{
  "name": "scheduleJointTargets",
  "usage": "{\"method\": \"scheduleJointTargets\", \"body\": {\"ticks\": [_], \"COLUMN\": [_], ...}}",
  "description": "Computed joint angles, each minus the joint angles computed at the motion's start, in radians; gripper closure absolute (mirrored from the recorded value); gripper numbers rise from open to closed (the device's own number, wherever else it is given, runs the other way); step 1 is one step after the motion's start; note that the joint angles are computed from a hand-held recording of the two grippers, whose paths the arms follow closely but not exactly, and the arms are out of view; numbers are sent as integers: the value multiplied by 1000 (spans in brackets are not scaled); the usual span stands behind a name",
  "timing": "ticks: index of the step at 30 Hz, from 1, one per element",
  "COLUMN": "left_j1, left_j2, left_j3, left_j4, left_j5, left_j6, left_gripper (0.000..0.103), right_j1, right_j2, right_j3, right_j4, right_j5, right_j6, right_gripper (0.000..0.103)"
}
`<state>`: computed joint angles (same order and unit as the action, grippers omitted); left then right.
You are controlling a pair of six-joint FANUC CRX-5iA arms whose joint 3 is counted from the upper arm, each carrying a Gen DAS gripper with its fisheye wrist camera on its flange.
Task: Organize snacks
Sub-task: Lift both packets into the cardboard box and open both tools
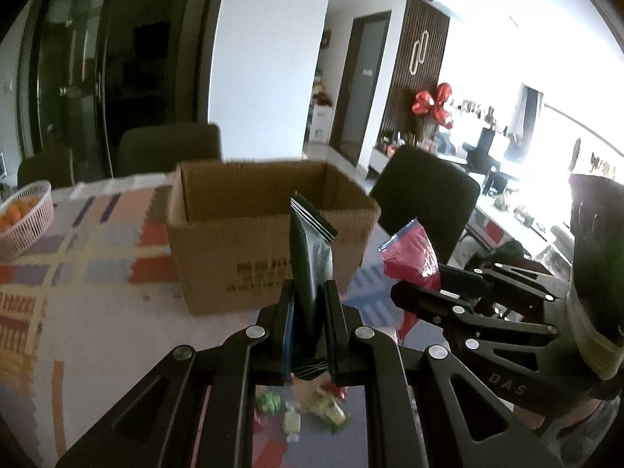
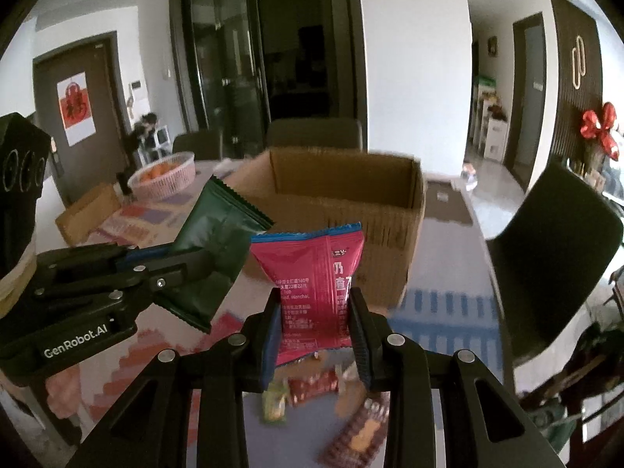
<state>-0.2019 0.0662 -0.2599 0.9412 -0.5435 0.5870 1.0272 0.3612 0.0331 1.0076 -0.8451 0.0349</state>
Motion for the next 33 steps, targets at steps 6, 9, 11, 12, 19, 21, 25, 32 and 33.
{"method": "scheduleJointTargets", "body": {"ticks": [6, 9, 11, 12, 19, 21, 25, 32, 33], "left_j1": [-14, -15, -13, -12, -1, 7, 18, 30, 31], "left_j2": [19, 34, 45, 55, 116, 140, 184, 271, 282], "left_j3": [35, 64, 82, 97, 191, 228, 297, 426, 441], "left_j4": [89, 111, 108, 103, 62, 33, -33, -163, -181], "left_j5": [60, 76, 78, 76, 53, 37, 17, -37, -44], "left_j6": [-83, -102, -99, -90, -37, -8, 55, 174, 189], "left_gripper": [88, 88, 88, 88, 88, 88, 88, 88, 88], "right_j1": [-26, -42, -50, -53, -88, -101, -119, -148, -151], "right_j2": [13, 23, 32, 37, 81, 100, 129, 185, 194], "right_j3": [42, 68, 86, 98, 186, 221, 271, 358, 372], "right_j4": [86, 112, 125, 125, 110, 94, 53, -45, -58], "right_j5": [-3, 1, 4, 3, 15, 12, 2, -13, -16], "right_j6": [-21, -22, -19, -13, 41, 64, 105, 196, 209], "right_gripper": [70, 70, 70, 70, 70, 70, 70, 70, 70]}}
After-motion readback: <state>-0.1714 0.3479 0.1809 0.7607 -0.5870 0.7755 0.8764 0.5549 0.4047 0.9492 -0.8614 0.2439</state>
